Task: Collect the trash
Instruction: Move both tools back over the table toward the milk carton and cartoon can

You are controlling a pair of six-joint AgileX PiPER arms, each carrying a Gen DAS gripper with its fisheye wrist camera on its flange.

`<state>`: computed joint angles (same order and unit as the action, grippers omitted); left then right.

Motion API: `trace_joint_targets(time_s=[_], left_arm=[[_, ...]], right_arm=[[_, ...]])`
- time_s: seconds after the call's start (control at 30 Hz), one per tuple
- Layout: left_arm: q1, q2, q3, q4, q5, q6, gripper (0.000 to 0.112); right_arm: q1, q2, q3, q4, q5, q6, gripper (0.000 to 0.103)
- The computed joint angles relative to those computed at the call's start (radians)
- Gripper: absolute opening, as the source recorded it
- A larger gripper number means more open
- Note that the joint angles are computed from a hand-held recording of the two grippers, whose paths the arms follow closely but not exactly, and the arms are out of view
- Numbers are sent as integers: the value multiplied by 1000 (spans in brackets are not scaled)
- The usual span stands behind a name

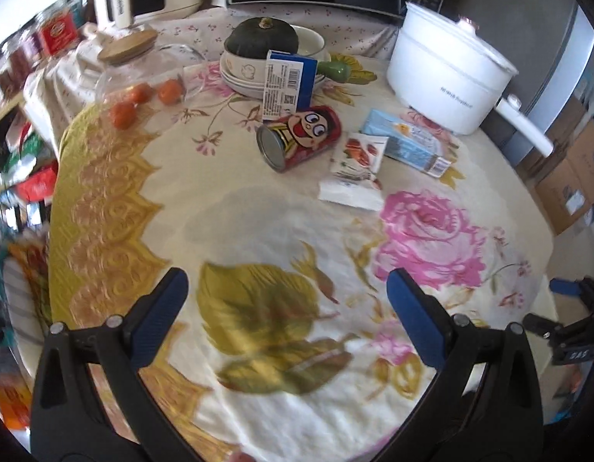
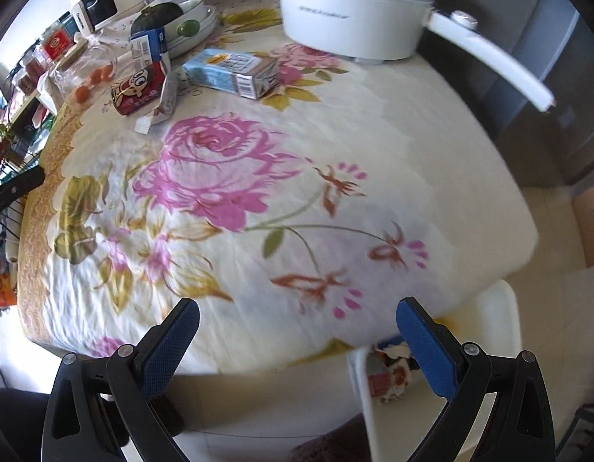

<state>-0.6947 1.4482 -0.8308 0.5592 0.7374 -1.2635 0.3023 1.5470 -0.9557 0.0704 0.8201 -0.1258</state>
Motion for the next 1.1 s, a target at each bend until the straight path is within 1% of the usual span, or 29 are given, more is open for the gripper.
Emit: trace_joint_targets(time_s=[0.1,0.17,0.27,0.37,0.43,0.57,0.67,0.73,0.77,0.83,0.9,1.0,1.1], left_arm=[[76,72,-38,28,-11,132,102],[141,118,-69,24,-54,238,101],[218,165,-115,-26,-117,390,97],[292,234,-188,-118,-162,582,93],[317,269,-228,-167,-178,674,91],[369,332,-293,-315,-232,919,90],[397,382,-347,-428,-238,1100,86],[411,414,-382,-489,-231,1191,84],[416,429,-399,-505,-226,1217,84],[426,458,-429,-532,-213,1249,82],[438,480,-452,-563,-202,1281,79],[441,496,-453,-585,-206,1299,78],[445,509,-446,-610,-208,1317,77]], right_arm=[[24,71,-71,8,12,4,103],[24,128,-137,44,28,-26,103],[20,206,-241,79,44,-94,103],[37,278,-347,77,30,-191,103],[51,329,-418,70,24,-252,103],[54,443,-577,105,44,-366,103],[60,535,-699,125,61,-430,102],[68,589,-771,127,74,-439,102],[71,607,-793,125,75,-439,101],[77,656,-856,127,89,-444,95],[82,705,-920,134,112,-449,95],[89,756,-985,134,130,-446,94],[96,813,-1062,125,167,-420,94]])
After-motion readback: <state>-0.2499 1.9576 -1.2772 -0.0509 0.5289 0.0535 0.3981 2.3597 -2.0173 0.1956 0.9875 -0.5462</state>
